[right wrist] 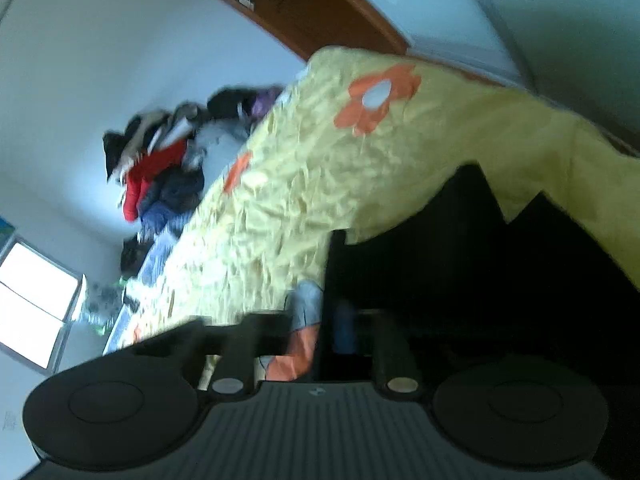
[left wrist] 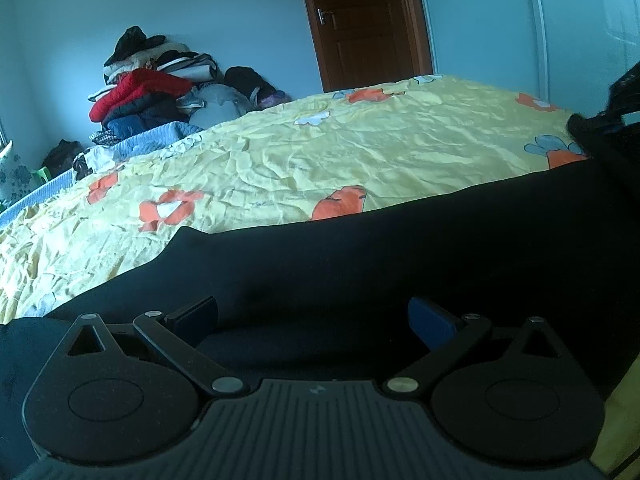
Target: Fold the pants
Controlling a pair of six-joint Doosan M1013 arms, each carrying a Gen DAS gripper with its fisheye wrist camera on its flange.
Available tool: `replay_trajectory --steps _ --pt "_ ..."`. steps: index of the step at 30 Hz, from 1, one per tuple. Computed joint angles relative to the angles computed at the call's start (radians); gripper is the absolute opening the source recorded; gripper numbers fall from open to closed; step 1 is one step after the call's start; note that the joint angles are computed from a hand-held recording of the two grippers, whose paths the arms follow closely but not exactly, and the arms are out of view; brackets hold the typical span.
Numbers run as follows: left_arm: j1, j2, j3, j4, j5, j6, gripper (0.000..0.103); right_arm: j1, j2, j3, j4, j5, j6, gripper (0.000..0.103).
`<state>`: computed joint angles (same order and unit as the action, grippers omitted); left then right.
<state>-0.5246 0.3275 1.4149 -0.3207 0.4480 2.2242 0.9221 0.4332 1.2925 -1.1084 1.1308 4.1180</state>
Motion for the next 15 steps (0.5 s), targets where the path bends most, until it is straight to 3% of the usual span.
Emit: replay_trajectory --steps 6,9,11,13,15 --pt "0.005 0.005 -0.011 -0.014 0.025 -0.005 0.103 0.117 0.082 -0.157 -0.089 0.433 -0.154 0.004" --pt "0.004 0.005 -0.011 -0.012 0.024 -0.007 0.102 0.146 0.101 -0.205 0.035 0.576 -0.218 0.004" --pt "0.004 0.005 -0.012 -0.011 0.025 -0.006 0.103 0.154 0.102 -0.206 0.146 0.620 -0.198 0.004" --pt "0.004 0.005 -0.014 -0.003 0.031 -0.012 0.103 0.162 0.087 -0.179 0.209 0.603 -0.140 0.005" --pt "0.002 0.008 -0.031 0.037 0.068 -0.040 0.102 0.169 0.091 -0.179 0.207 0.621 -0.100 0.012"
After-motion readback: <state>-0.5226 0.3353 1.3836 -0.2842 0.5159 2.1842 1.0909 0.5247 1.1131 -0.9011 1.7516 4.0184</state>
